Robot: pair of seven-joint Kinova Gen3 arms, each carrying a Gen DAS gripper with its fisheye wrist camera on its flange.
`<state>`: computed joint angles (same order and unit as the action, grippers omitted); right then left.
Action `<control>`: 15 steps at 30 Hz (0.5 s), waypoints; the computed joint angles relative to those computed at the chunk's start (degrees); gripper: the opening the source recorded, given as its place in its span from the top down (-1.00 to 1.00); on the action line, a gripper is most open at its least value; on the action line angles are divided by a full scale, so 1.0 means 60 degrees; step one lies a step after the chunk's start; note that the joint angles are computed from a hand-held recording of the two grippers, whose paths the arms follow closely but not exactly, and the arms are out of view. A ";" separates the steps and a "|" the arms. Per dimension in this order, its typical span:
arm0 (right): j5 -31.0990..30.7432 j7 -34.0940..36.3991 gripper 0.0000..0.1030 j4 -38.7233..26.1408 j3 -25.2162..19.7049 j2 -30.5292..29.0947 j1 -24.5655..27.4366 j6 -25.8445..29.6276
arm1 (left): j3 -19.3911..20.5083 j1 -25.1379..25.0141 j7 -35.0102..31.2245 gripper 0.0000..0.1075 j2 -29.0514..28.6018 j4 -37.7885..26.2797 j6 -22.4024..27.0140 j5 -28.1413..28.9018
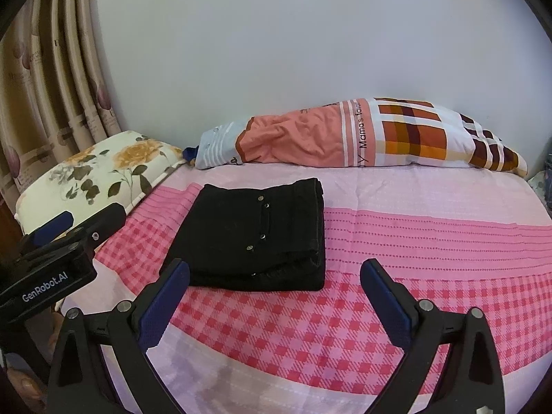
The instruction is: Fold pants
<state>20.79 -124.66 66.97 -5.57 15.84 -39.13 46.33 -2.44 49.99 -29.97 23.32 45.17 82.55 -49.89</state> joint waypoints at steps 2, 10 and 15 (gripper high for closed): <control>-0.0092 0.0038 -0.92 -0.0026 -0.0015 0.0037 0.0051 0.0023 | 0.0003 -0.0009 -0.0008 -0.91 0.0007 0.0014 0.0003 0.0017; -0.0276 0.0239 -0.92 -0.0234 0.0015 0.0238 0.0088 0.0222 | 0.0041 -0.0110 0.0041 -0.91 -0.0022 0.0175 -0.0039 0.0151; -0.0389 0.0356 -0.92 -0.0372 0.0031 0.0358 0.0101 0.0324 | 0.0067 -0.0130 0.0043 -0.91 -0.0004 0.0162 -0.0015 0.0143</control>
<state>18.46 -122.53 64.74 -5.39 17.99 -38.53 48.27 -2.03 49.20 -29.71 23.30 46.15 82.45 -49.03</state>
